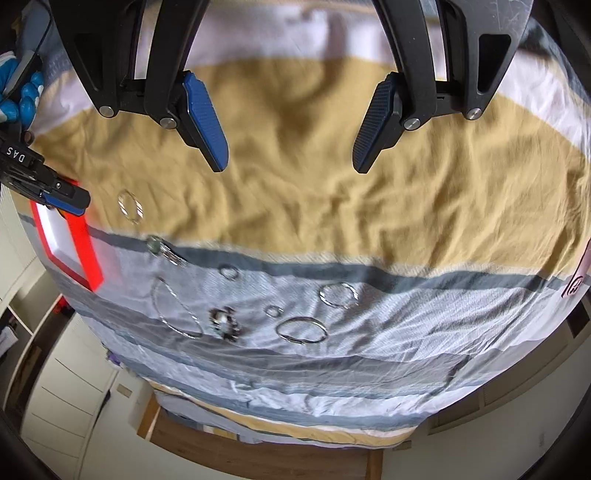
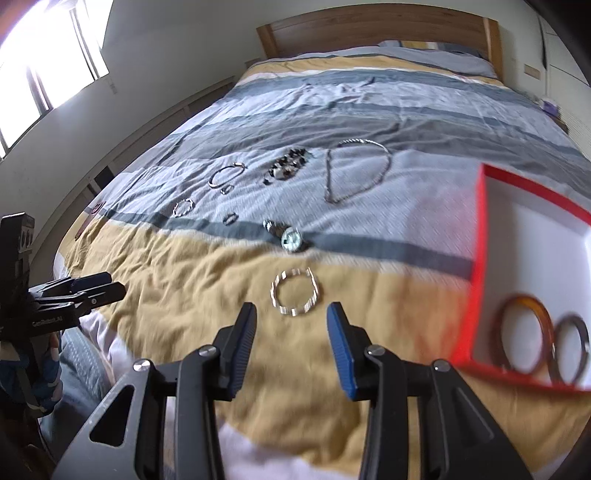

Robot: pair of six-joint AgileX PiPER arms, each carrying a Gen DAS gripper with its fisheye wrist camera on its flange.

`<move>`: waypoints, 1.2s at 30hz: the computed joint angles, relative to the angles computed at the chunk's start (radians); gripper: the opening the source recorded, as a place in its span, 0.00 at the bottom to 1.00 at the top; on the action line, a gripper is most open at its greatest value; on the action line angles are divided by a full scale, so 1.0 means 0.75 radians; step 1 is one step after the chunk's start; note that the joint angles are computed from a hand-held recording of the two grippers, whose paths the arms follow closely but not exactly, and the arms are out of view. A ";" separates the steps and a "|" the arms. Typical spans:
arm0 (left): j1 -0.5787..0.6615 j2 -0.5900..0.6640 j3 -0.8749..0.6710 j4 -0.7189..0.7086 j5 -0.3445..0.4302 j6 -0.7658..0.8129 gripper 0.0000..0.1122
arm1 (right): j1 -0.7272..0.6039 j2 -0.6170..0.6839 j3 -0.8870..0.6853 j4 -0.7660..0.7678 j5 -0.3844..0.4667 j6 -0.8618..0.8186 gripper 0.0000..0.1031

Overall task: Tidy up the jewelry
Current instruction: 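Move both tools back toward the remaining jewelry, then grasp the twisted silver hoop with the left tool while the right tool grasps the watch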

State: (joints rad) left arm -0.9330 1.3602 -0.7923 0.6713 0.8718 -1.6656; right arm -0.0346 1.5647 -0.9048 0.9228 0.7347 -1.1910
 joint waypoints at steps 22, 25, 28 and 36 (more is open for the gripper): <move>0.818 0.366 -0.115 -0.078 -0.604 0.565 0.57 | 0.244 0.499 -0.432 -0.065 -0.117 0.133 0.30; 0.797 0.414 -0.148 -0.033 -0.584 0.543 0.51 | 0.255 0.502 -0.427 -0.067 -0.127 0.110 0.21; 0.786 0.416 -0.141 0.008 -0.589 0.513 0.38 | 0.259 0.495 -0.415 -0.063 -0.134 0.089 0.19; 0.764 0.362 -0.092 0.052 -0.596 0.469 0.34 | 0.267 0.439 -0.359 -0.043 -0.159 0.075 0.19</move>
